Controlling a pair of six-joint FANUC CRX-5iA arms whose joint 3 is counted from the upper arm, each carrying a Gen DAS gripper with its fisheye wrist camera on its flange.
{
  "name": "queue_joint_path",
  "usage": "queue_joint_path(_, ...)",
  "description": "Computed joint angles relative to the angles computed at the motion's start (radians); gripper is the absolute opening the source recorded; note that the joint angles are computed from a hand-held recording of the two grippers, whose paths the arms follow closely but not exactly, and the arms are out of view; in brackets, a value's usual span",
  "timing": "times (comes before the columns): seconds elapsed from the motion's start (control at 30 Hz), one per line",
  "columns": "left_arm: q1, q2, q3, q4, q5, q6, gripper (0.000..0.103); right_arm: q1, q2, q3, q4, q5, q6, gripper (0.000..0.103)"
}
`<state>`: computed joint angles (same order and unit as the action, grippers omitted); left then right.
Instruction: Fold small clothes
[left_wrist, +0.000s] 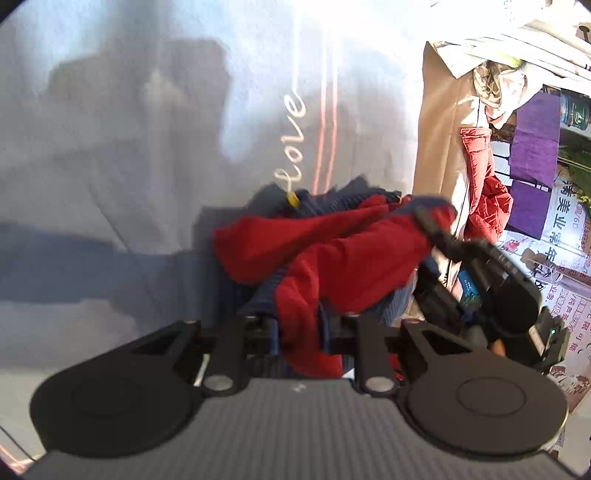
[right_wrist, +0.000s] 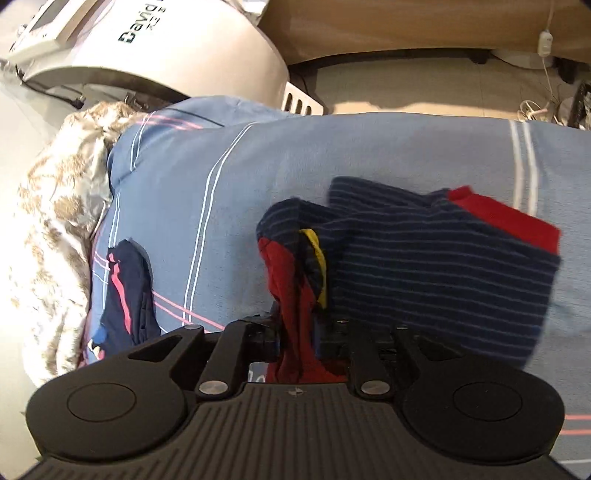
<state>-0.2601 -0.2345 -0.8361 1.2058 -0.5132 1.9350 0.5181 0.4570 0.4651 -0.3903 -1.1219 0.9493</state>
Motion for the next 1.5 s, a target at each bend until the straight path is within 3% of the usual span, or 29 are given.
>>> queue_joint_path(0.1, 0.077, 0.001, 0.039, -0.096, -0.080, -0.031, 0.040, 0.015, -0.055, -0.070, -0.001, 0.135, 0.045, 0.054)
queue_joint_path(0.13, 0.113, -0.007, 0.050, -0.133, -0.119, -0.062, 0.053, 0.018, -0.082, -0.098, 0.006, 0.178, 0.051, 0.061)
queue_joint_path(0.17, 0.151, -0.011, 0.085, -0.218, -0.162, -0.062, 0.069, 0.019, -0.111, -0.127, 0.018, 0.214, 0.061, 0.062)
queue_joint_path(0.23, 0.216, -0.049, 0.167, -0.428, -0.228, -0.060, 0.078, 0.034, -0.160, -0.176, 0.100, 0.244, 0.059, 0.062)
queue_joint_path(0.33, 0.233, -0.069, 0.269, -0.576, -0.237, -0.202, 0.078, 0.063, -0.238, -0.277, 0.265, 0.244, 0.070, 0.057)
queue_joint_path(0.4, 0.212, -0.028, 0.327, -0.566, -0.263, -0.398, 0.078, 0.079, -0.288, -0.352, 0.335, 0.220, 0.091, 0.054)
queue_joint_path(0.47, 0.171, 0.028, 0.420, -0.644, -0.311, -0.506, 0.077, 0.090, -0.324, -0.411, 0.349, 0.198, 0.136, 0.054)
queue_joint_path(0.57, 0.110, 0.090, 0.502, -0.706, -0.329, -0.635, 0.077, 0.110, -0.374, -0.494, 0.350, 0.196, 0.088, 0.054)
queue_joint_path(0.67, 0.065, 0.135, 0.564, -0.815, -0.356, -0.633, 0.077, 0.127, -0.383, -0.539, 0.368, 0.229, 0.022, 0.054)
queue_joint_path(0.8, 0.021, 0.207, 0.639, -0.990, -0.403, -0.529, 0.074, 0.138, -0.379, -0.562, 0.411, 0.245, 0.019, 0.054)
queue_joint_path(0.83, 0.017, 0.239, 0.670, -1.025, -0.428, -0.492, 0.072, 0.134, -0.372, -0.554, 0.401, 0.254, 0.034, 0.059)
queue_joint_path(0.9, 0.030, 0.278, 0.679, -1.031, -0.441, -0.465, 0.074, 0.123, -0.348, -0.528, 0.377, 0.242, 0.066, 0.070)
queue_joint_path(1.07, 0.035, 0.345, 0.687, -1.044, -0.428, -0.488, 0.083, 0.128, -0.285, -0.497, 0.387, 0.203, 0.067, 0.072)
queue_joint_path(1.2, 0.065, 0.351, 0.667, -0.998, -0.426, -0.488, 0.091, 0.146, -0.260, -0.496, 0.417, 0.200, 0.051, 0.085)
queue_joint_path(1.4, 0.093, 0.237, 0.603, -0.961, -0.422, -0.534, 0.090, 0.169, -0.338, -0.567, 0.483, 0.244, -0.040, 0.090)
queue_joint_path(1.5, 0.120, 0.139, 0.523, -0.850, -0.418, -0.583, 0.101, 0.183, -0.424, -0.650, 0.547, 0.278, -0.127, 0.099)
